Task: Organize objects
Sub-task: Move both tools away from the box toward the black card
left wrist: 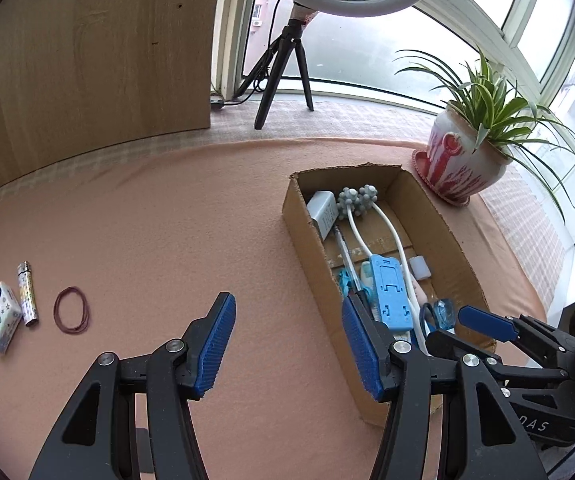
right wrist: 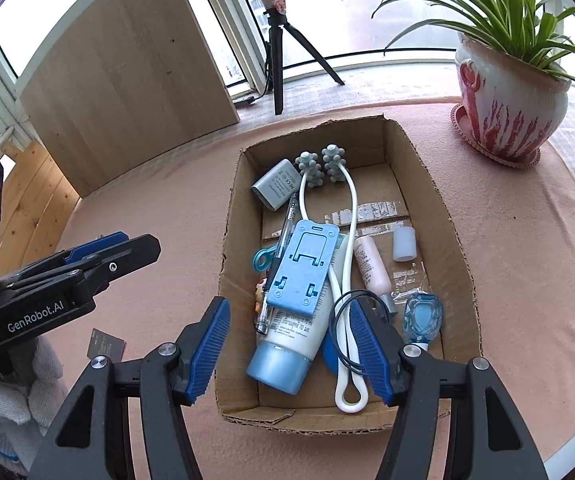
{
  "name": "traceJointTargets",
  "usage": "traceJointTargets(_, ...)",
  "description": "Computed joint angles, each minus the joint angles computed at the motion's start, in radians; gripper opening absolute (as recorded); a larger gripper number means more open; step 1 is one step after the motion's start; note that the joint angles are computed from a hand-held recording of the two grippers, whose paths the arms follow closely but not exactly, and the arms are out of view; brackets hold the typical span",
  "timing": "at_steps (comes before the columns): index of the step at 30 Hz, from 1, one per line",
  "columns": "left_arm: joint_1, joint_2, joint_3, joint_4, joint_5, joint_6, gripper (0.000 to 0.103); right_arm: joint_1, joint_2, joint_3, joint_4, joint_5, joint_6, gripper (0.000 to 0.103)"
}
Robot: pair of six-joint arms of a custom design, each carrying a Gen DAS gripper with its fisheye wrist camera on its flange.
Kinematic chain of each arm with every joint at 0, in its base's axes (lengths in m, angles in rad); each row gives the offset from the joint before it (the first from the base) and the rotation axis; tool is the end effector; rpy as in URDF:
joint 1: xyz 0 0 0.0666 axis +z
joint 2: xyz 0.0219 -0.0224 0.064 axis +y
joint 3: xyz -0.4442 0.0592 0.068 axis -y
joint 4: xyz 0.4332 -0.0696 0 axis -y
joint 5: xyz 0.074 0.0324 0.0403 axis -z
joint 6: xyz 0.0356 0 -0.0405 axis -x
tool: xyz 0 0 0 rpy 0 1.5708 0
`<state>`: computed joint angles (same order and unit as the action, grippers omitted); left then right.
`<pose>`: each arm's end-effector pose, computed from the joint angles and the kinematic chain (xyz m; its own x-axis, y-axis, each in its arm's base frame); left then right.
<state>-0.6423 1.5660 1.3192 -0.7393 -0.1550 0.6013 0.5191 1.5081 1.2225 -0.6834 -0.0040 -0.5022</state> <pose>0.4578 -0.3361 0.3781 -0.8468 -0.0645 -0.5280 0.0541 0.9770 -0.2061 0.4685 0.2674 0.3657 -0.8671 0.0589 -0.4946 -0.0920 0.9569 0.2754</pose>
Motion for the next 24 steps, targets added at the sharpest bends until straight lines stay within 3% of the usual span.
traceJointTargets(10, 0.104, -0.210, -0.232, -0.030, -0.056, 0.072, 0.063, 0.092, 0.070, 0.091, -0.020, -0.006, 0.071, 0.058)
traceJointTargets(24, 0.244, -0.502, -0.497, -0.113, -0.065, 0.148, 0.065, 0.243, 0.272, 0.316, -0.153, -0.064, 0.266, 0.058)
